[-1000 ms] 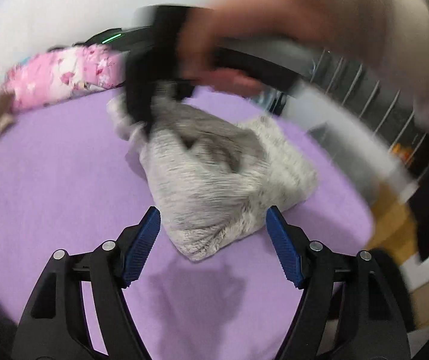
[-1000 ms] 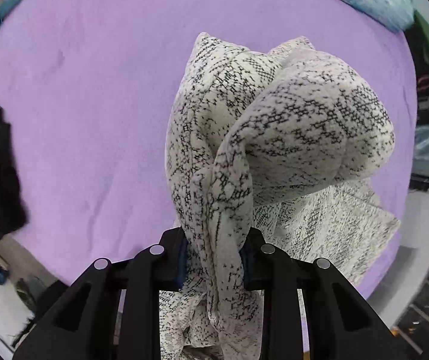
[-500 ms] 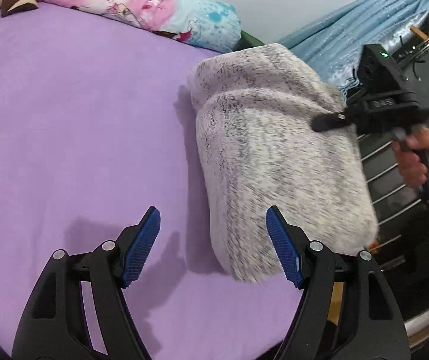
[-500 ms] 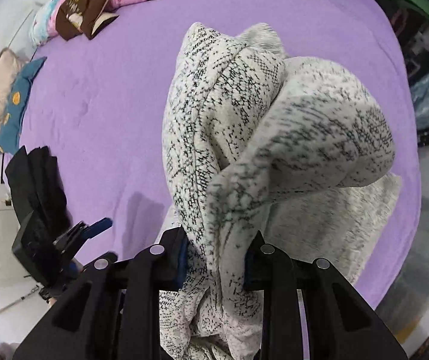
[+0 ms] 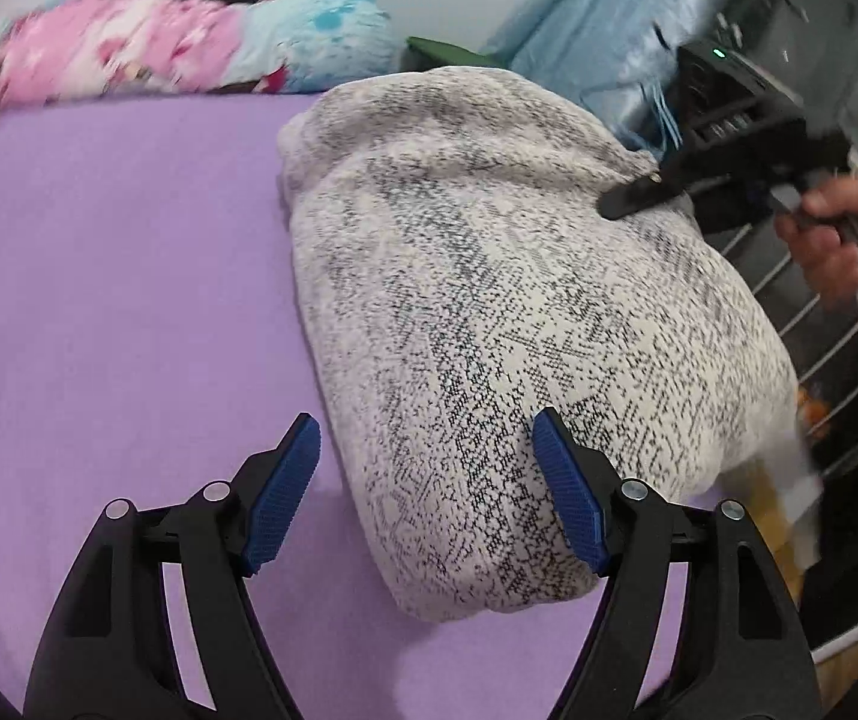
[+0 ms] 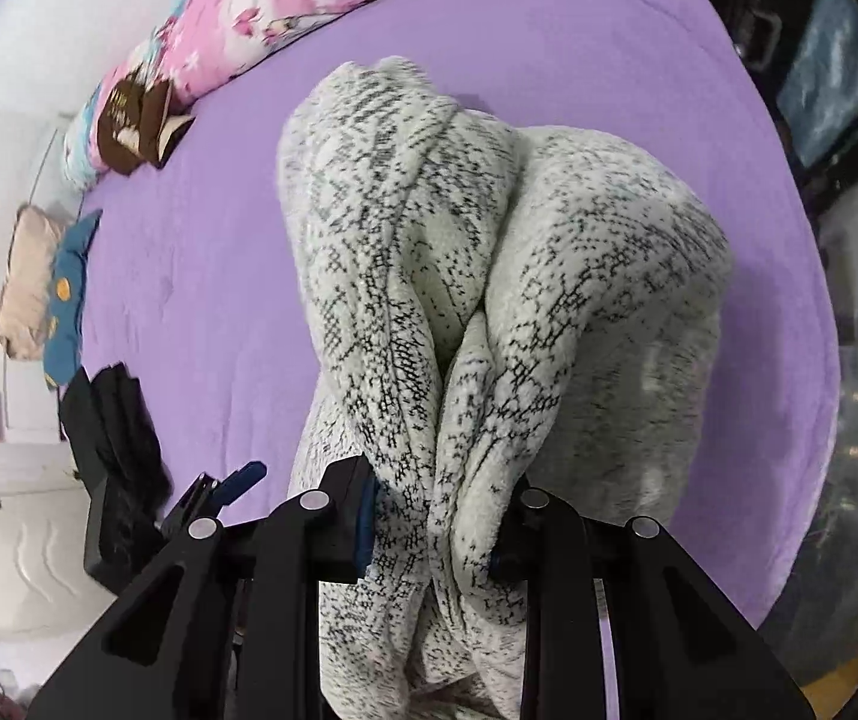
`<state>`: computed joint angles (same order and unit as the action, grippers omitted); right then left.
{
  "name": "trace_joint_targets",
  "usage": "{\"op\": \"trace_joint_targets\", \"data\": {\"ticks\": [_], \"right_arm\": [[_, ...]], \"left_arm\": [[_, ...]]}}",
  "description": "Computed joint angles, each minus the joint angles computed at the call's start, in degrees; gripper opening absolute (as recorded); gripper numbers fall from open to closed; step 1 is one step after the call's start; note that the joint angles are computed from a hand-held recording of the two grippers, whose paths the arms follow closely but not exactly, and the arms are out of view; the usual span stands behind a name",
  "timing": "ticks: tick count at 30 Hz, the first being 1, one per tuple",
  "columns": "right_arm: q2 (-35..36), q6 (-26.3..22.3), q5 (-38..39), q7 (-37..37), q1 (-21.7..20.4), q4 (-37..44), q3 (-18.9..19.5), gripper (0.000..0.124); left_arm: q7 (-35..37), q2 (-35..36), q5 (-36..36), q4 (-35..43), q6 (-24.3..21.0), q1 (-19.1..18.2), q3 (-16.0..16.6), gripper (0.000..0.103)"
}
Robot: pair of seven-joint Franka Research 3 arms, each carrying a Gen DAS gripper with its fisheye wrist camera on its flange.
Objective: Fold large clothes
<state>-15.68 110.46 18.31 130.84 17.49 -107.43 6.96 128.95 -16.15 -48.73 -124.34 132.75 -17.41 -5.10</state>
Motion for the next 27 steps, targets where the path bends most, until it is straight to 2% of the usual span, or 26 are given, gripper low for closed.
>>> {"op": "trace_joint_targets", "data": {"ticks": [2, 6, 10, 13, 15, 18, 23, 27], "right_arm": [[-2.7, 2.2, 1.5, -0.73, -0.33, -4.92, -0.78, 0.025], [-8.24, 6.7, 5.14, -2.57, -1.26, -14.37, -2.13, 0.026], [-12.92, 12.41, 9.44, -4.91, -1.51, -22.95, -2.84, 0.027], [-14.89, 14.29, 9.8, -7.18, -1.55, -25.59, -2.59, 0.033], [-15.75, 12.65, 7.63, -6.24, -2.23, -24.66, -1.7, 0.043], [-15.67, 8.48, 3.37, -2.31, -3.36, -19.85, 0.36, 0.051], [-8.31, -2.75, -4.98, 2.13, -3.29, -5.12, 3.59, 0.064], [-2.47, -9.82, -10.92, 7.25, -1.97, 3.87, 5.52, 0.068]], "left_arm": [[0.5, -0.81, 2.77, -1.48, 3.65, -0.48, -1.94, 0.071], [0.91, -1.85, 6.87, -4.11, 9.45, -2.91, -3.51, 0.071], [0.6, -1.3, 7.75, -4.75, 11.16, -5.39, -2.79, 0.071], [-0.24, -0.41, 9.11, -4.36, 12.57, -6.03, -2.86, 0.071], [-0.21, -0.83, 10.1, -4.63, 12.78, -6.14, -2.54, 0.071], [-1.09, -0.92, 12.01, -4.45, 12.76, -6.2, -2.48, 0.071], [-3.03, -1.83, 14.34, -5.1, 12.88, -6.38, -2.49, 0.071], [-4.48, -2.07, 15.81, -4.91, 11.69, -6.79, -2.03, 0.071]]}}
